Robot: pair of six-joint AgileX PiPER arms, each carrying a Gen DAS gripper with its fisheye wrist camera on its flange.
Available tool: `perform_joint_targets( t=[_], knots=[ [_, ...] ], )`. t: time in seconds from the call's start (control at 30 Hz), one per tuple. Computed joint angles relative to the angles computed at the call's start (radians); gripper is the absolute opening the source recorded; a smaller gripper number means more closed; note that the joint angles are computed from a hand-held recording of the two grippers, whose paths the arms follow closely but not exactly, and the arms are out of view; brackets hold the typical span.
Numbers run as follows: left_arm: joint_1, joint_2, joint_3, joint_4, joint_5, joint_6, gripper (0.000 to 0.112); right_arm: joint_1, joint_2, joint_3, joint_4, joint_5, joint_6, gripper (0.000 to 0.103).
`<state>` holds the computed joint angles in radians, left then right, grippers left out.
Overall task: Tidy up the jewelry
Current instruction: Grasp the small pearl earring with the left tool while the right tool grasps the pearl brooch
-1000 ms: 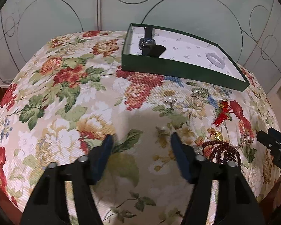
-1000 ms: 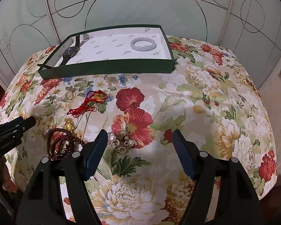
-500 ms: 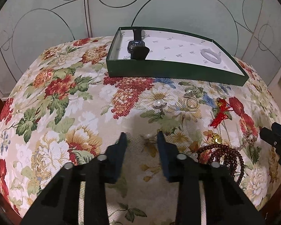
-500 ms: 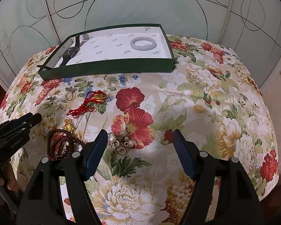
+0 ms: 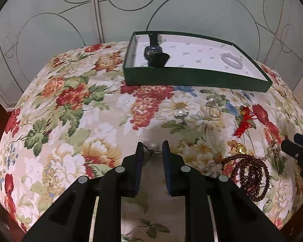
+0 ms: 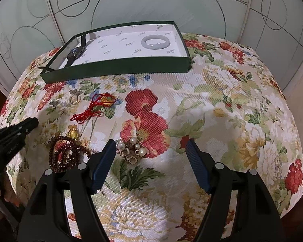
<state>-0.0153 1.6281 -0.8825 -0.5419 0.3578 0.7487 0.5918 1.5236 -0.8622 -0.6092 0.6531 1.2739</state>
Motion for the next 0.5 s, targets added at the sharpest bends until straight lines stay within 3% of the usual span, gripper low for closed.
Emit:
perform_joint_targets(
  t=[0.5],
  knots=[
    [0.04,-0.009,-0.003,-0.045,0.023,0.056,0.02,0.02,0.074,-0.014,-0.026,-0.023,0.01,0.072]
  ],
)
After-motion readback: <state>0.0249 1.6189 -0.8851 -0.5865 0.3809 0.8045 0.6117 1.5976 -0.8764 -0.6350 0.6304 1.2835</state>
